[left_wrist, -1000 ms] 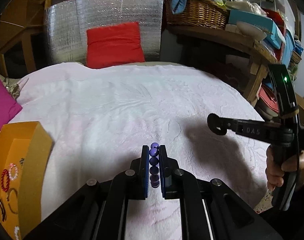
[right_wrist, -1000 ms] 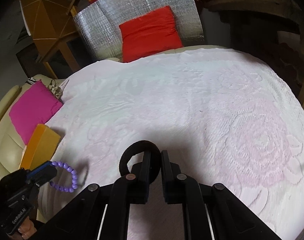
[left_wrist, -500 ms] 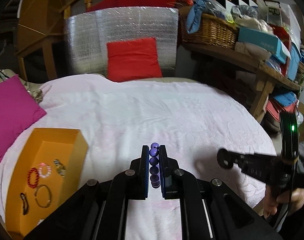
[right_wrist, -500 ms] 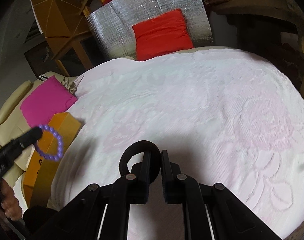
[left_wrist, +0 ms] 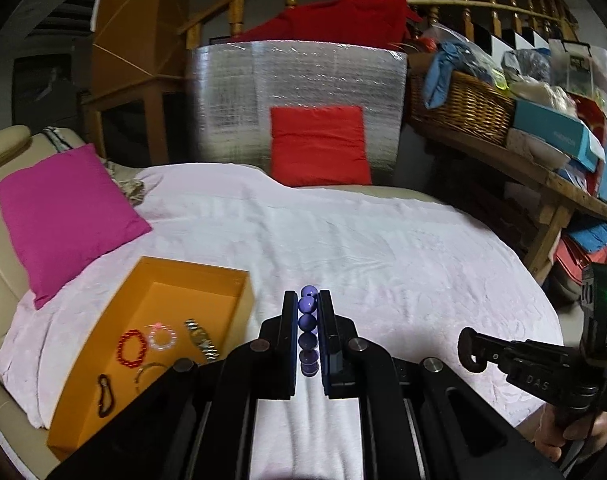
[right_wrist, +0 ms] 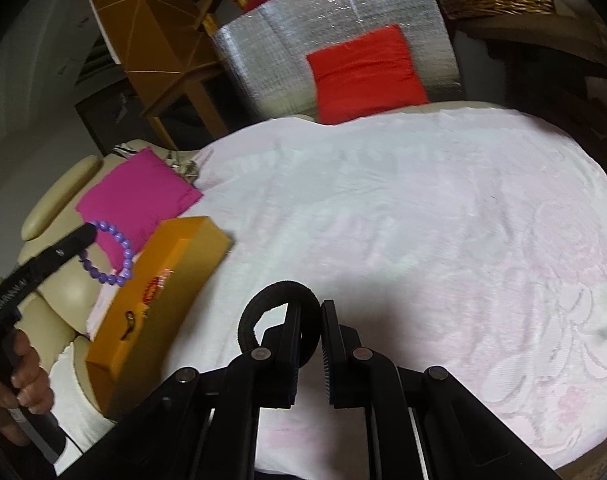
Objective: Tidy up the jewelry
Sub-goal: 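Carry the purple bracelet and black ring over the orange box with both tools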
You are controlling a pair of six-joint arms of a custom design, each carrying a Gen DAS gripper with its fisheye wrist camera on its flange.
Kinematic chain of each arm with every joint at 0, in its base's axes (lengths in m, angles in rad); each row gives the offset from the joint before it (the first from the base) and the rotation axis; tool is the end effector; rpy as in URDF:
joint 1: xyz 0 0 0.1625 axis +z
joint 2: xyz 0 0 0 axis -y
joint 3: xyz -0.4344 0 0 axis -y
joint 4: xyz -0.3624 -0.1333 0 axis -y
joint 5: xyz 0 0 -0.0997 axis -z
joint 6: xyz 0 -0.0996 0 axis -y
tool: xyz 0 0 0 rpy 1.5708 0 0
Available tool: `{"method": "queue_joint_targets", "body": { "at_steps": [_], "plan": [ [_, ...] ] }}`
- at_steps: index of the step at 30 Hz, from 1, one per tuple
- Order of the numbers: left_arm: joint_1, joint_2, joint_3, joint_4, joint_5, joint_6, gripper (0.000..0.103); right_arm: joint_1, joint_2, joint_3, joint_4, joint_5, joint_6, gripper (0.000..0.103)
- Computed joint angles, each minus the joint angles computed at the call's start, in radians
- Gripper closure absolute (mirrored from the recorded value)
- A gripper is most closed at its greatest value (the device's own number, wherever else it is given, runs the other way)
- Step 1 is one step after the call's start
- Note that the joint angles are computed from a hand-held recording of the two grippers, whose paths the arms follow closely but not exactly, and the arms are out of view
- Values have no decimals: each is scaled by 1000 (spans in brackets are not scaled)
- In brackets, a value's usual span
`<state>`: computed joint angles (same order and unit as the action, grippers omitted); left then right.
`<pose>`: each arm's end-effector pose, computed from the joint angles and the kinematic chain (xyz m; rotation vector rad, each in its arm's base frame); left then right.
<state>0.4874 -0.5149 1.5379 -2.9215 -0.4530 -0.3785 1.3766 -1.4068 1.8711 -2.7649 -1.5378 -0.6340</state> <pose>-0.4922 -0.5131 0.0579 0.5518 2.1662 -1.2021 0.0307 -0.5519 0.4211 0.6089 -2.6456 0.9674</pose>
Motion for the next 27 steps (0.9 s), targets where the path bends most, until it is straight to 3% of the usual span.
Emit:
{"method": "queue_joint_targets", "body": {
  "at_steps": [7, 12, 18, 23, 27],
  "plan": [
    [-16, -68, 92, 12, 77, -70, 94, 77, 19, 15, -13, -17, -7, 92],
    [-22, -124, 157, 90, 133, -168, 94, 140, 56, 12, -14, -30, -10, 92],
    [-18, -208, 234, 304, 175, -394, 94, 218, 100, 16, -12, -52, 1, 92],
    [-13, -288, 287, 531, 202, -624, 94, 283, 144, 3, 17, -63, 64, 92],
    [-9, -338, 313, 649, 219, -739, 94, 330, 178, 9, 0, -78, 84, 92]
  ]
}}
